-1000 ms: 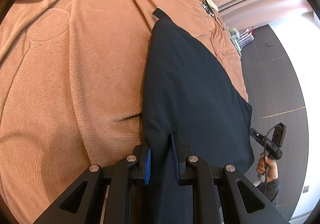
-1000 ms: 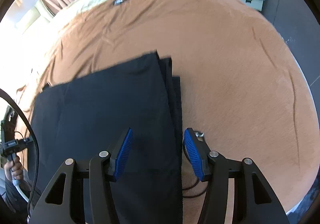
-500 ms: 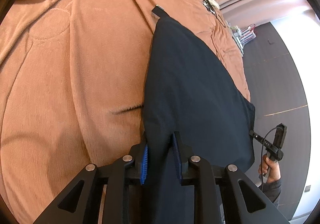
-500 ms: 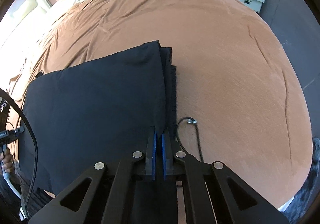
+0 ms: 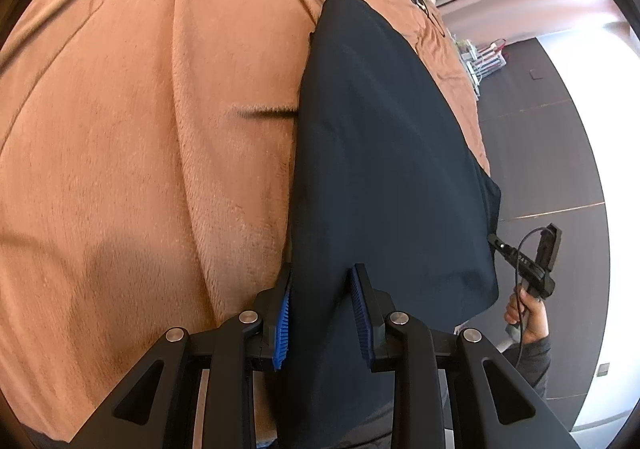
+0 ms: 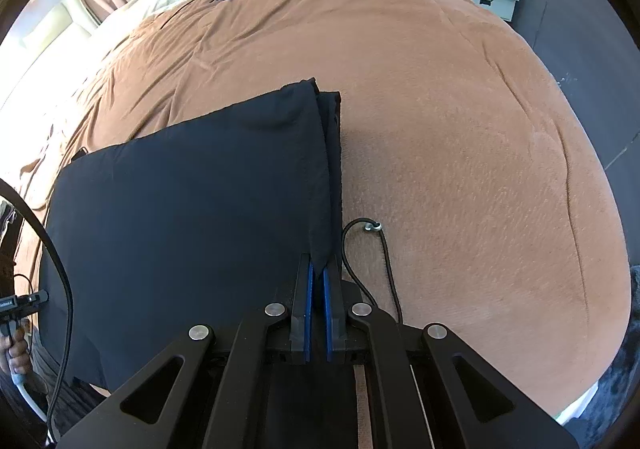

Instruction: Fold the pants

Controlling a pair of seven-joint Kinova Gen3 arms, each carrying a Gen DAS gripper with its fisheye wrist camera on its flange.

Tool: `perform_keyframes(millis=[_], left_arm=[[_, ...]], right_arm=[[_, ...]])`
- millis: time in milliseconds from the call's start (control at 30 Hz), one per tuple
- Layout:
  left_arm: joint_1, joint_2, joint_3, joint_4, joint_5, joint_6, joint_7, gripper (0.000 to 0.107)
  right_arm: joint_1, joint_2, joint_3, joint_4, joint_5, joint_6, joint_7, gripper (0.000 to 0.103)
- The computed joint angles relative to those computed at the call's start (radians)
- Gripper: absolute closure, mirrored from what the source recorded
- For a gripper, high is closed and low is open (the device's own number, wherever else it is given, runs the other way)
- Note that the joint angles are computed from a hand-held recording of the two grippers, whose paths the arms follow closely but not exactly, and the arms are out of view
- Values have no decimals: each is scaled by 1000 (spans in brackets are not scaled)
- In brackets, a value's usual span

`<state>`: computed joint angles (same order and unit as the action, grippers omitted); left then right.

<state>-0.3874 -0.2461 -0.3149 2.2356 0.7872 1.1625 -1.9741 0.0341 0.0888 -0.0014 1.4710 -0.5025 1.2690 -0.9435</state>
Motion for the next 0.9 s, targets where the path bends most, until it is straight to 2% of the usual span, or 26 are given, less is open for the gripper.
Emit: perform_keyframes(millis=[167,233,300,333,367,433,600,633,700,767,900], left_arm=[[-9,24,-8,5,46,-11,-33,79],[-11,31,-1,6,57,-18,-38,87],[-8,28,16,1,54,-29,-30,96],[-6,24,17,2,53,-33,-30,97],[-5,23,16,4,56,-34,-34,100],[-3,23,12,5,61,-35,-41,102],[11,10,28,-4,45,-58,-23,104],[15,7,32,-8,39,-61,-16,104],[24,1,39,-22,24,-67,8,105],[33,-9,41,-41,8,-70,28,105],[48,-23,13,-61,-6,-51,26,105]], right_arm=[[10,5,4,-2,-16,11,15,101],[25,13,11,-14,-40,39,24,99],[35,20,13,-28,-46,64,32,92],[44,27,16,-36,-56,80,41,77],[53,33,17,-40,-68,90,45,55],[74,44,21,-37,-100,103,57,38],[100,115,6,-51,-134,181,51,38],[110,129,-8,-48,-139,192,53,42],[108,129,-7,-37,-146,181,57,44],[122,136,-9,-37,-170,194,61,52],[119,118,-12,-21,-160,179,65,54]])
